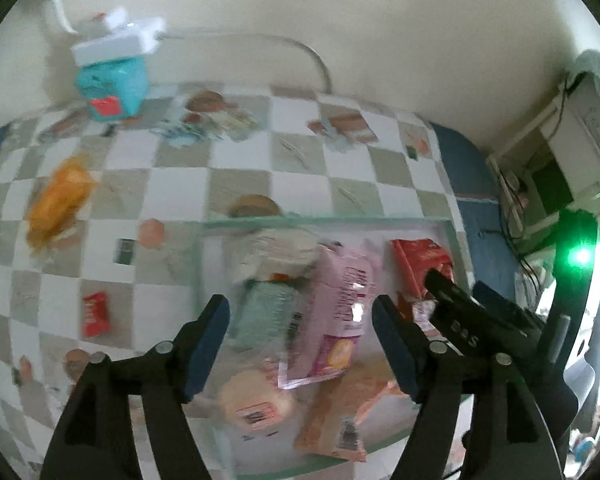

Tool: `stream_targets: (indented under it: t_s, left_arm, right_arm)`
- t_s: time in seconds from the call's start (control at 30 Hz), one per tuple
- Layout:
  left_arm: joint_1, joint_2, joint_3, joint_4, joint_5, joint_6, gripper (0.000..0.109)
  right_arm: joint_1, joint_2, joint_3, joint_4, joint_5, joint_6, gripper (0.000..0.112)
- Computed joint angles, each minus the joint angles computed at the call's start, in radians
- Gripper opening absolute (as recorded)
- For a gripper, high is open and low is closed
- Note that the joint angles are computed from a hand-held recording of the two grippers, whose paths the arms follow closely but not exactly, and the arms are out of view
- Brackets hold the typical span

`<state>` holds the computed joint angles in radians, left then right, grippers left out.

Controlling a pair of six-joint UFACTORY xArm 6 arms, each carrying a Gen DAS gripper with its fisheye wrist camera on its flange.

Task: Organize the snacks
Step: 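Carry both packs over the white tray and open both grippers, then move both tools back over the orange Swiss roll and red candy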

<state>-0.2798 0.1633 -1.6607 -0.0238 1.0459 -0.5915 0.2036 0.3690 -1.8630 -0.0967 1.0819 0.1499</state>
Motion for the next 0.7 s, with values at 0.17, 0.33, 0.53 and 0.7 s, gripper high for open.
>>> stream_targets:
  t_s: [0.17, 0.33, 0.53, 0.7]
  left_arm:
    - [0.026, -0.108, 0.108, 0.088, -0.012, -0.066, 0.088]
    - [0.058, -0.231, 0.243, 0.2, -0.012, -0.145, 0.099]
    - [0.103, -0.345, 0.351, 0.286, 0.012, -0.187, 0.099]
    - [0.154, -0.424, 0.426, 0.315, 0.027, -0.198, 0.099]
  right_arm:
    - [0.03, -0.083, 0.101, -0.013, -0.045, -0.005, 0.09]
    - [0.081, -0.19, 0.225, -0.023, -0.116, 0.017, 0.102]
    - [0.163, -0.282, 0.32, -0.023, -0.17, 0.06, 0.102]
    - [0.233, -0.314, 0.343, -0.046, -0.188, 0.095, 0.102]
